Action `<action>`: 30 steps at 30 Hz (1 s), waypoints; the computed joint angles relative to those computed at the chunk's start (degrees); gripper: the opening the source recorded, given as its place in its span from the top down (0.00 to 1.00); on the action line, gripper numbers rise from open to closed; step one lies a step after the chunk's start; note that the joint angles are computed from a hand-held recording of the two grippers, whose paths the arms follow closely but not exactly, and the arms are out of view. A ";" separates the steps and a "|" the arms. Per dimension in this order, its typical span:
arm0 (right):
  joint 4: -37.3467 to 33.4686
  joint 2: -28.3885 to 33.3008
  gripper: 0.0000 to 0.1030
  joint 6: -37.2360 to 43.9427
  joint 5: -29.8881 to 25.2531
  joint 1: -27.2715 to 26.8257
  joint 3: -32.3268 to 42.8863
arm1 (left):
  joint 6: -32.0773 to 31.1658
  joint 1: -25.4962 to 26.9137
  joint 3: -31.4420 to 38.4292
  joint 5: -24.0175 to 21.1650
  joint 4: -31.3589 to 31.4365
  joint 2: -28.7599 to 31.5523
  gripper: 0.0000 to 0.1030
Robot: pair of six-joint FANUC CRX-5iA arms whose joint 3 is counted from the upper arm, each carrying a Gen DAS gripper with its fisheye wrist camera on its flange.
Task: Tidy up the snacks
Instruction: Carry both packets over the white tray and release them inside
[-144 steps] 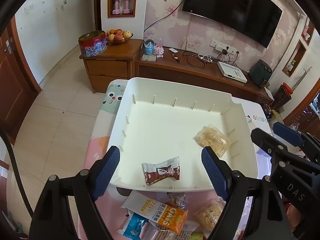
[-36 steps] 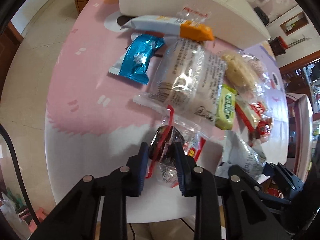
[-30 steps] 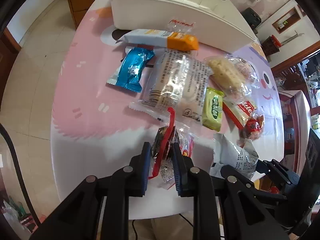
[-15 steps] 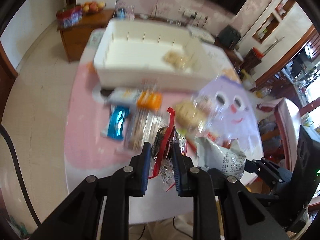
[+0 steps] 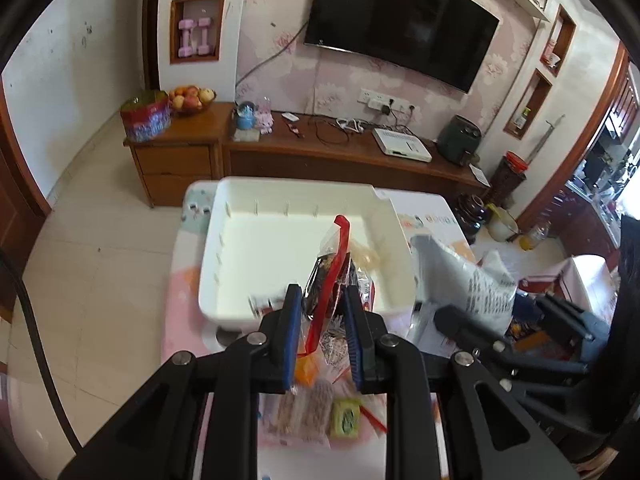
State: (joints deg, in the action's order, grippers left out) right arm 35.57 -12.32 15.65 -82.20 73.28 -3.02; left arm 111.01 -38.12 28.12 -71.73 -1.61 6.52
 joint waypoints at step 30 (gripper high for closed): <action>-13.97 13.98 0.41 16.23 9.54 -24.36 10.18 | -0.69 0.28 28.87 -12.61 -11.75 26.48 0.78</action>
